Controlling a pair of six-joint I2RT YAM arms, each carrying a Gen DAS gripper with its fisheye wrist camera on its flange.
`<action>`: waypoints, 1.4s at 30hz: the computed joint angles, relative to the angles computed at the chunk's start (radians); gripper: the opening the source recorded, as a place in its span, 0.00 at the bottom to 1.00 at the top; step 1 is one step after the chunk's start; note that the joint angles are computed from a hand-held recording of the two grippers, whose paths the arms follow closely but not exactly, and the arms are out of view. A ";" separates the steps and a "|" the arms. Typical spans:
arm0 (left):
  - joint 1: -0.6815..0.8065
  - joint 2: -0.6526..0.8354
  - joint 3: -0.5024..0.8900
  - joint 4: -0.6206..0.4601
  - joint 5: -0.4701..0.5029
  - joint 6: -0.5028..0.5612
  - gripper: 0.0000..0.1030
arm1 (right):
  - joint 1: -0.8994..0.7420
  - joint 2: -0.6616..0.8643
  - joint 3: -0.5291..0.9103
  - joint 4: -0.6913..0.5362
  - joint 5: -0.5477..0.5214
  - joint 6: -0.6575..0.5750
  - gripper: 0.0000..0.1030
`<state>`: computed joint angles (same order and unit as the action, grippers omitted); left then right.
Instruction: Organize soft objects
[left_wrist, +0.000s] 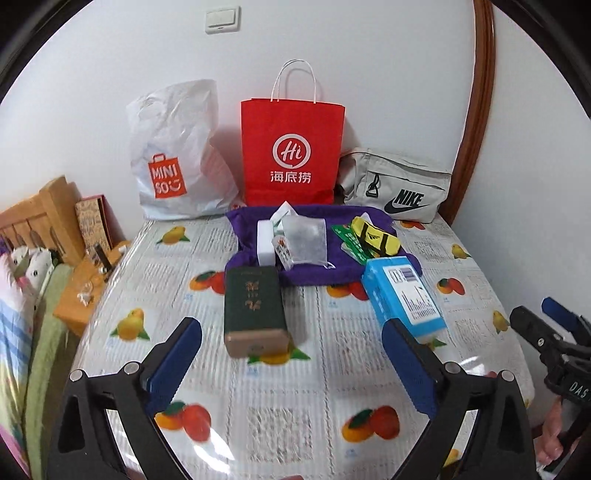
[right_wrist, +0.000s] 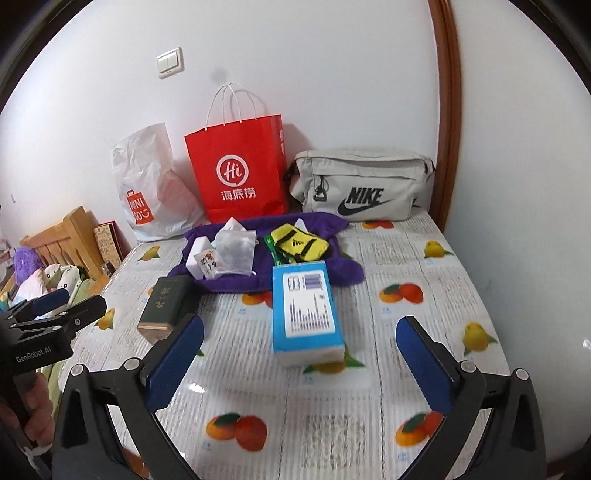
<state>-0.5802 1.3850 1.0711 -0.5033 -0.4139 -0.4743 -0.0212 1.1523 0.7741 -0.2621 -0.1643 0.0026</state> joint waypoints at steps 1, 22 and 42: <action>-0.009 -0.012 -0.011 0.000 -0.006 -0.006 0.96 | -0.001 -0.016 -0.012 -0.002 0.002 -0.002 1.00; -0.110 -0.090 -0.080 -0.031 -0.104 -0.075 0.96 | 0.009 -0.171 -0.111 -0.048 0.026 -0.026 0.99; -0.128 -0.082 -0.052 -0.060 -0.123 -0.080 0.96 | -0.004 -0.187 -0.108 -0.067 0.006 -0.026 0.99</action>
<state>-0.7086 1.3031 1.0195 -0.5628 -0.5364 -0.5541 -0.0251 0.9656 0.6660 -0.3295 -0.1584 -0.0232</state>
